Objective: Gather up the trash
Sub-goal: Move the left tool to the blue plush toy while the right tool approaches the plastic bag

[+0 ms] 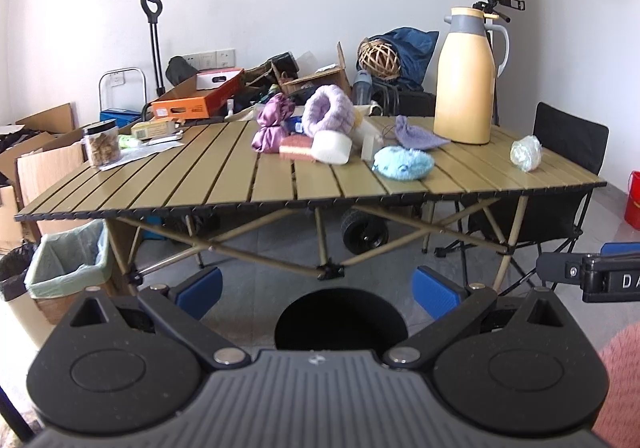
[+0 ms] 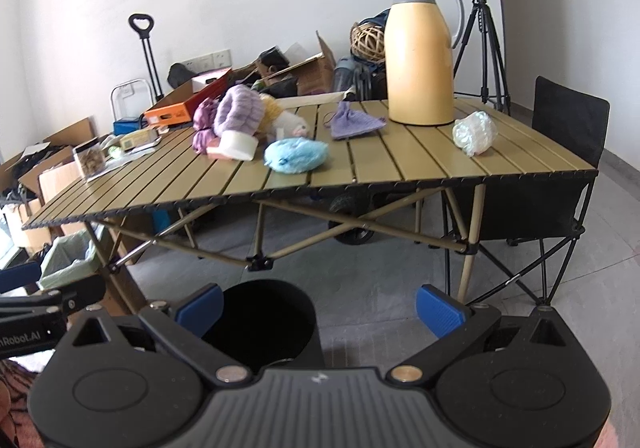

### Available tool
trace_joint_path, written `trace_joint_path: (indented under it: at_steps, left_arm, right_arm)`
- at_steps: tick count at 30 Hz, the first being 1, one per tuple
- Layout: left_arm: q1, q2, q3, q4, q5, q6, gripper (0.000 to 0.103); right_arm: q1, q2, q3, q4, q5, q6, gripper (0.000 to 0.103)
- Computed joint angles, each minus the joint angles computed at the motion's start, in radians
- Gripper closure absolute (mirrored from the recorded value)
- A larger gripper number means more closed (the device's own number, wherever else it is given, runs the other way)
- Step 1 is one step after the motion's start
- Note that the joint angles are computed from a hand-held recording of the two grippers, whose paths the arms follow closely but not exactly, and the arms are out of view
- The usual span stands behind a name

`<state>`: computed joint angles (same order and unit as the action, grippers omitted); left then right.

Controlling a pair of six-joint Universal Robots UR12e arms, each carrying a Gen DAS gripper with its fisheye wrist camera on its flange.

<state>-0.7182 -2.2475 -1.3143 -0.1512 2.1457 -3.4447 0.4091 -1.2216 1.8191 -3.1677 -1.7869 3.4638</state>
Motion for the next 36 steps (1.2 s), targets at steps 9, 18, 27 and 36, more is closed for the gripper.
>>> trace_joint_path:
  at_steps: [9,18,27,36]
  left_arm:
    - [0.015,-0.075,0.129,0.011,-0.006,0.043,0.000]
    - [0.033,-0.176,0.315,-0.015,-0.050,0.065,0.000]
    - [0.054,-0.288,0.519,-0.098,-0.129,0.077,0.000]
    - [0.073,-0.418,0.760,-0.234,-0.180,0.053,0.000]
  right_arm:
    - [-0.038,0.031,-0.036,-0.027,-0.019,0.020,0.000]
    - [-0.076,0.075,-0.102,-0.055,-0.058,0.013,0.000]
    - [-0.111,0.133,-0.181,-0.060,-0.114,0.000,0.000]
    - [-0.137,0.195,-0.268,-0.043,-0.182,0.000,0.000]
